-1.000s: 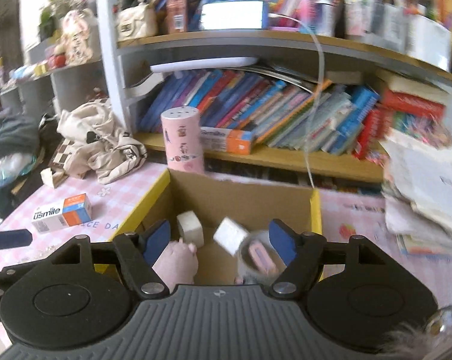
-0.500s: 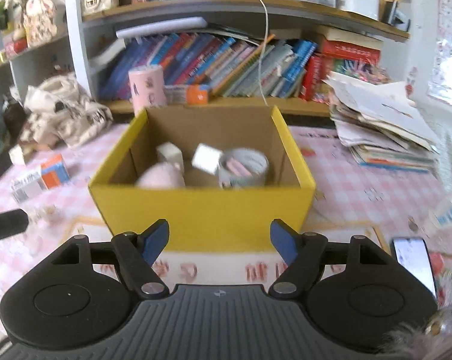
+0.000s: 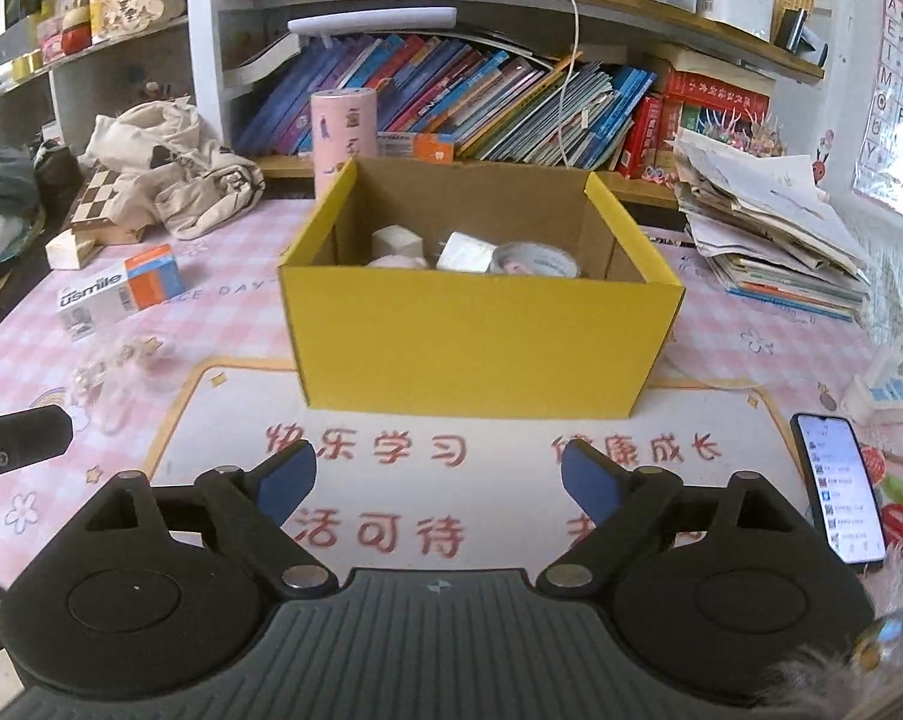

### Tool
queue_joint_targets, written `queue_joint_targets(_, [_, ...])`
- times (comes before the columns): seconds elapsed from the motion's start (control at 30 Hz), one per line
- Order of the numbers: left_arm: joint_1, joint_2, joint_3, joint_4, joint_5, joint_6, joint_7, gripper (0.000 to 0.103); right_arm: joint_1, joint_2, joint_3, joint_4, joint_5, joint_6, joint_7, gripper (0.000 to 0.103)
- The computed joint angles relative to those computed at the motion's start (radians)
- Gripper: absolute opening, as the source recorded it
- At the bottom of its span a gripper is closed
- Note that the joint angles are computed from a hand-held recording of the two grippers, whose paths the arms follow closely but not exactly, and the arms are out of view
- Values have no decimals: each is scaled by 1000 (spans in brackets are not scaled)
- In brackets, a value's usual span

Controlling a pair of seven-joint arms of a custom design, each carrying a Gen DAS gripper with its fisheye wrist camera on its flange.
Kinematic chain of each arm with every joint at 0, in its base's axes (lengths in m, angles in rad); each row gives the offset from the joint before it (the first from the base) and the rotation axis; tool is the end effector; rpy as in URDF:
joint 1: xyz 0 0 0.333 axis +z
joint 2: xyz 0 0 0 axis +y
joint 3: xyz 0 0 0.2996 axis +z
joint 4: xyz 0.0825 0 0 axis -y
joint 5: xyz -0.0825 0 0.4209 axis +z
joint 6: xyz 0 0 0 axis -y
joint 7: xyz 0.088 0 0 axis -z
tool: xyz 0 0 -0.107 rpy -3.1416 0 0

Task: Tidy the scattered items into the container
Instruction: 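Move both grippers away from the box toward the usmile box and pearl ribbon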

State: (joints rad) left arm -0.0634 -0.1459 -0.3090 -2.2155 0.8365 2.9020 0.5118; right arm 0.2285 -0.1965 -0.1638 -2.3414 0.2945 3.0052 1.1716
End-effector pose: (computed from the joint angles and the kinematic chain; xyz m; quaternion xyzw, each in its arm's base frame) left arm 0.5197 -0.2561 0.4821 -0.6109 0.6537 -0.3396 0.2899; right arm 0.5583 0.0122 0.4758 -0.6965 0.5820 -0.2792 0.3133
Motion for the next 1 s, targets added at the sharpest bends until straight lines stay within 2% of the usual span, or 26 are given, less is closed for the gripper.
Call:
queue_joint_targets(0.17, [4, -56, 4, -66, -66, 10, 57, 95, -12, -44, 27, -49, -53, -2, 59, 94])
queue_joint_targets(0.5, [44, -135, -39, -150, -223, 0, 201, 95, 1, -100, 39, -102, -159, -31, 147, 101])
queue_joint_targets(1.0, [136, -195, -115, -207, -308, 49, 249, 99, 9, -138, 44, -137, -250, -19, 222, 101])
